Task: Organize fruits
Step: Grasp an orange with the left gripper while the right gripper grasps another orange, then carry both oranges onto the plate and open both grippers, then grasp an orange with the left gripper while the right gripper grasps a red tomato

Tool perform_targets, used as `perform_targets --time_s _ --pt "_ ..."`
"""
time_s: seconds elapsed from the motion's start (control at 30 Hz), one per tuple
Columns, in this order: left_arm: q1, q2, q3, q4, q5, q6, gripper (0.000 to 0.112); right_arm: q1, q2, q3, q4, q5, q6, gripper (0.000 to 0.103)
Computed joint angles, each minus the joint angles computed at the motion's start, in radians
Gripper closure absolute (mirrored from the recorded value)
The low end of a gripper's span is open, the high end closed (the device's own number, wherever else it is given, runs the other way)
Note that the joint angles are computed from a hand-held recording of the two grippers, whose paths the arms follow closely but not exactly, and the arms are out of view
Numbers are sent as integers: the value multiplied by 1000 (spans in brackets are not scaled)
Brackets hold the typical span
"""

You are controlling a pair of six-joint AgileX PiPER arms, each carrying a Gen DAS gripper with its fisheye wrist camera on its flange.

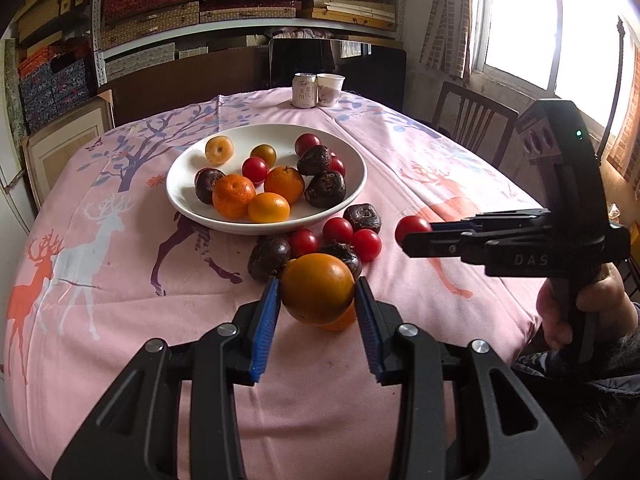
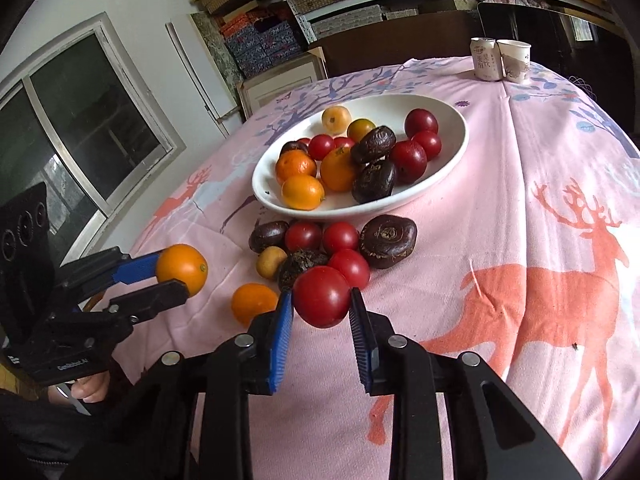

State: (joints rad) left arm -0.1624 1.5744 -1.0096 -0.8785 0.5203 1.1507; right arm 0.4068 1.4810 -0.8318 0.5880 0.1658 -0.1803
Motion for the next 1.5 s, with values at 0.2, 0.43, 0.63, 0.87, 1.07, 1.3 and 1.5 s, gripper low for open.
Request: perform_targets --time_s 0.2,0.43,0.63,0.87,1.07,1.3,1.5 --pt "-20 100 -164 77 -3 -116 75 -86 13 -124 -5 72 -26 75" --pt "-47 347 -591 245 88 -372 75 -164 221 -469 -125 205 75 75" --pt "-88 560 -928 464 166 -635 75 -177 389 -699 -216 289 181 71" --pt "-60 461 -745 362 85 -527 49 -136 264 -525 -321 195 257 66" --pt "-43 204 -322 163 12 -172 46 -141 77 -222 -177 72 131 58" --pt "-70 92 -47 89 -78 -13 46 -163 -15 -16 135 26 -130 57" --pt "-106 175 -95 209 -54 -176 69 -131 -2 10 86 16 -62 57"
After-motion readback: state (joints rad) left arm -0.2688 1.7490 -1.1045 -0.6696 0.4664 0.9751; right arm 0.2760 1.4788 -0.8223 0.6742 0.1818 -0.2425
